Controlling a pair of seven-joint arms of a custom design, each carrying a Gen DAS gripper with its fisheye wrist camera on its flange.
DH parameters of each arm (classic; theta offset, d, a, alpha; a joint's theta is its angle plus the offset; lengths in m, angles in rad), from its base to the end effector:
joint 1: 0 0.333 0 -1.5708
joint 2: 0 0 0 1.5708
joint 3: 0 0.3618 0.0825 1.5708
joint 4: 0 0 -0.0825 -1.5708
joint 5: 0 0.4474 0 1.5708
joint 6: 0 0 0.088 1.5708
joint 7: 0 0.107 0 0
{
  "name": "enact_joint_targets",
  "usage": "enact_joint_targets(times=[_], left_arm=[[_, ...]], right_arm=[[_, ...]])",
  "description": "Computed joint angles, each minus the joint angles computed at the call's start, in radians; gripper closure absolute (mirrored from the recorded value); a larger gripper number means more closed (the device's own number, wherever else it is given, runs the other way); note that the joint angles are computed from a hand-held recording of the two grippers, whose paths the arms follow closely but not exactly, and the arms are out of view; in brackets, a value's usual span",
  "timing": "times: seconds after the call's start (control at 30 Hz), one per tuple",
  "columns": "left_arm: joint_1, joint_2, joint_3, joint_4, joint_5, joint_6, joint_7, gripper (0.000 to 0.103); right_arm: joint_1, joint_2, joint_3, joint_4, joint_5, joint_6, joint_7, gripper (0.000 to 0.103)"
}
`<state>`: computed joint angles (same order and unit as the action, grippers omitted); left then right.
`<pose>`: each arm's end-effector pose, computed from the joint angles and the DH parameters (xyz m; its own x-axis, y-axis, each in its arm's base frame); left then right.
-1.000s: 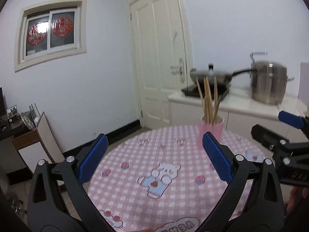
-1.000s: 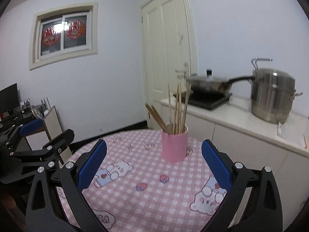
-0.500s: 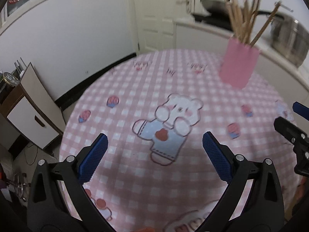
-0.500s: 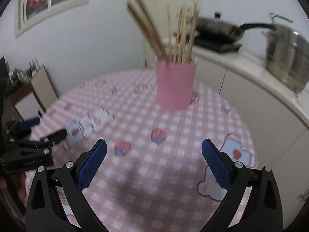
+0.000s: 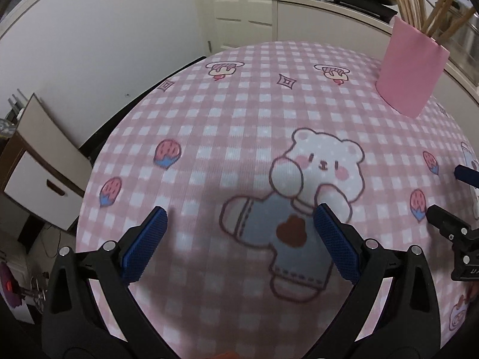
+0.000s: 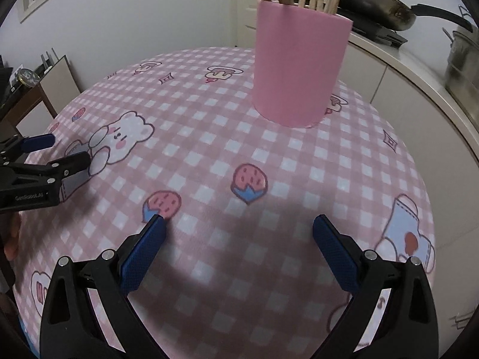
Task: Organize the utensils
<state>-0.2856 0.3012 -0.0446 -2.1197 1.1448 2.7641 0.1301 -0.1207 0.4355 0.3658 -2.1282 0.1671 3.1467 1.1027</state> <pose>0.5966 -0.2446 0.2855 0.1270 -0.9879 -0.0893 -0.8066 -0.0504 -0.5890 0.6599 0.1376 0.2707 0.4428 -0.8963 0.0241 -0.7213 -0.3720 -0.5842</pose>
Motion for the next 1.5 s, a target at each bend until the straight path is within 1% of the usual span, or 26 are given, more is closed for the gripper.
enact_joint_targets(times=[0.07, 0.13, 0.2, 0.27, 0.3, 0.37, 0.47, 0.7, 1.5], left_arm=[[0.001, 0.012, 0.007, 0.014, 0.015, 0.004, 0.001, 0.006], [0.003, 0.022, 0.017, 0.024, 0.048, 0.031, -0.009, 0.006], [0.007, 0.027, 0.027, 0.025, 0.078, 0.067, -0.030, 0.006], [0.024, 0.036, 0.031, 0.025, 0.067, 0.123, -0.038, 0.006], [0.027, 0.036, 0.034, 0.023, 0.060, 0.137, -0.035, 0.006], [0.016, 0.036, 0.041, 0.026, 0.053, 0.128, -0.027, 0.006], [0.011, 0.036, 0.051, 0.022, 0.055, 0.142, -0.035, 0.006], [0.002, 0.035, 0.059, 0.021, 0.056, 0.143, -0.039, 0.006], [0.000, 0.037, 0.061, 0.022, 0.057, 0.144, -0.040, 0.006]], right_arm=[[0.004, 0.010, -0.003, 0.015, -0.006, -0.008, -0.004, 0.008], [-0.004, 0.018, 0.005, 0.025, -0.006, -0.012, -0.014, 0.008], [-0.011, 0.031, 0.014, 0.038, -0.005, -0.016, -0.026, 0.007], [-0.029, 0.042, 0.033, 0.050, 0.000, -0.023, -0.043, 0.007], [-0.029, 0.044, 0.035, 0.054, 0.003, -0.026, -0.047, 0.006], [-0.009, 0.045, 0.017, 0.061, 0.006, -0.027, -0.045, 0.007], [-0.006, 0.044, 0.015, 0.059, 0.012, -0.025, -0.051, 0.007], [-0.017, 0.045, 0.026, 0.059, 0.029, -0.029, -0.069, 0.006], [-0.011, 0.045, 0.020, 0.062, 0.045, -0.030, -0.083, 0.006]])
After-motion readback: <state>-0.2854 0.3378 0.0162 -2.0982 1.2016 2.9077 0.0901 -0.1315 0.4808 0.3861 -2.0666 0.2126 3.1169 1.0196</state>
